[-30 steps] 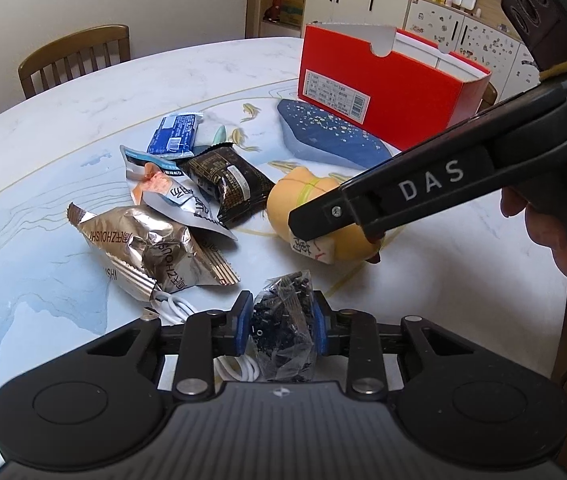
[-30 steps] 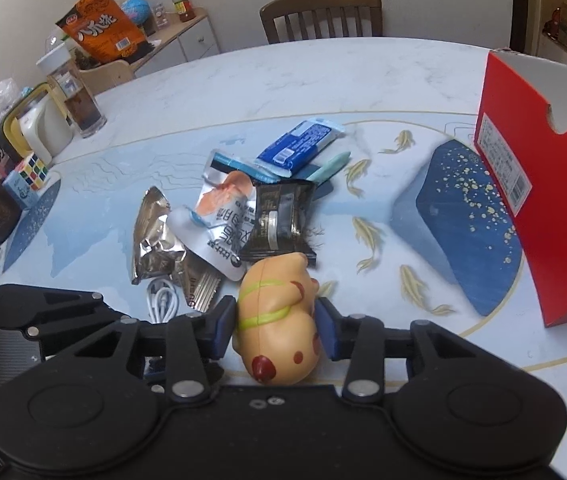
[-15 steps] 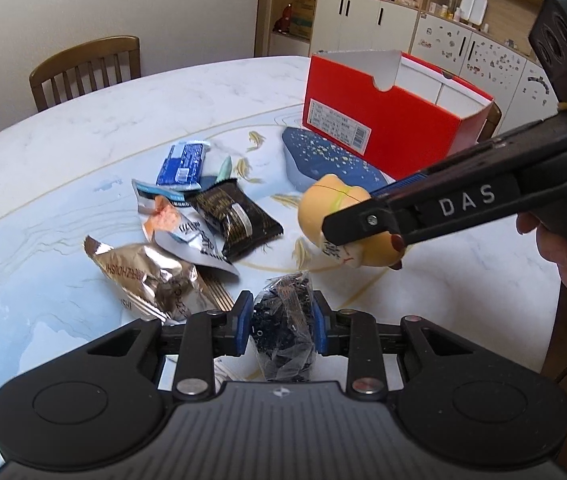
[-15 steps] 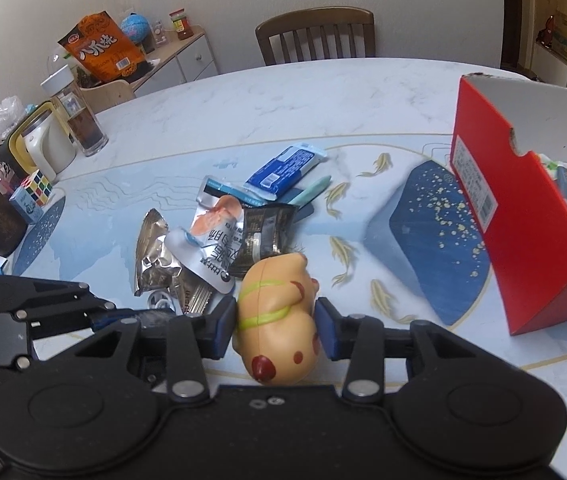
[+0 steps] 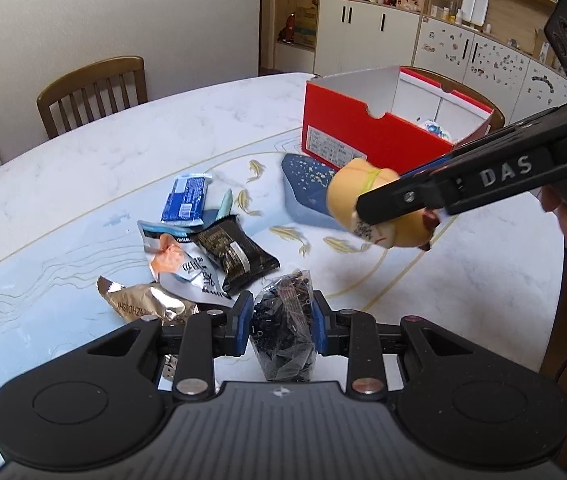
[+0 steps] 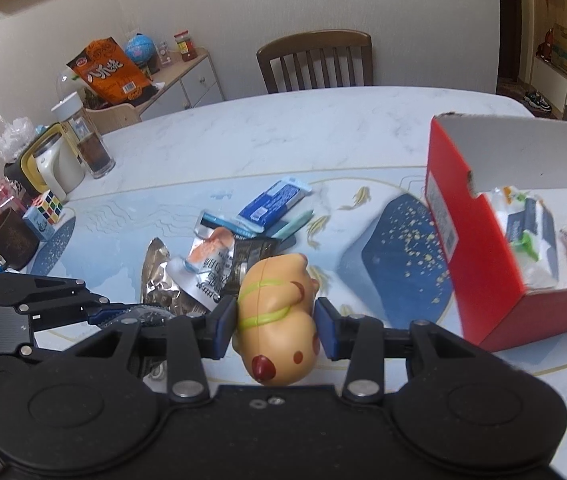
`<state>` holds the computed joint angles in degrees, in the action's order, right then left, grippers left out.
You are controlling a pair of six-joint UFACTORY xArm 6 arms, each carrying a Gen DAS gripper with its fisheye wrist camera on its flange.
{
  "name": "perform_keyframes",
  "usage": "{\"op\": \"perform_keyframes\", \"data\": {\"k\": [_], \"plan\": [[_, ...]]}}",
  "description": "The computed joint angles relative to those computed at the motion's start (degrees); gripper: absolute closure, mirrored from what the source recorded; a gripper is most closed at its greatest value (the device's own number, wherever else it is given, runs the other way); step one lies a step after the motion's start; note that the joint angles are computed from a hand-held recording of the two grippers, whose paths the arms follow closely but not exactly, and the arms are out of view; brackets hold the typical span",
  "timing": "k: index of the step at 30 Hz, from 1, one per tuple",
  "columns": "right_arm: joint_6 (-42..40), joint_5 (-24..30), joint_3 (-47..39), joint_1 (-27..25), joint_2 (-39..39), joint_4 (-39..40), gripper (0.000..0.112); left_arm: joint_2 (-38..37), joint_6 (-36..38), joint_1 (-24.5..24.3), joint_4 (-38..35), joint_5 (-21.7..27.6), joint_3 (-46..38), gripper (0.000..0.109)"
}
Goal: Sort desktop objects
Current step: 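Carry the black pouch and orange toy with both tools over the shoebox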
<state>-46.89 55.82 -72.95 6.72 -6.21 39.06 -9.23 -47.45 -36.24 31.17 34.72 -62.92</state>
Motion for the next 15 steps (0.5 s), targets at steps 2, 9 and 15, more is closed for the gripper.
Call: {"op": "perform_keyframes", "data": {"k": [2, 9, 15], "plan": [[-0.7, 1.0, -1.3, -0.9, 0.4, 0.4, 0.071, 0.2, -0.5, -0.1, 0.4, 0.2, -0.6, 0.080], [-3.4, 4.4, -7.1, -4.3, 2.8, 1.7, 0.071, 1.6, -2.8, -0.8, 1.9, 2.3, -4.0, 0.080], [-5.1, 7.3, -13.0, -6.9, 6.3, 2.2, 0.071, 4.3, -3.7, -1.4, 2.0, 4.7, -9.0, 0.080]]}}
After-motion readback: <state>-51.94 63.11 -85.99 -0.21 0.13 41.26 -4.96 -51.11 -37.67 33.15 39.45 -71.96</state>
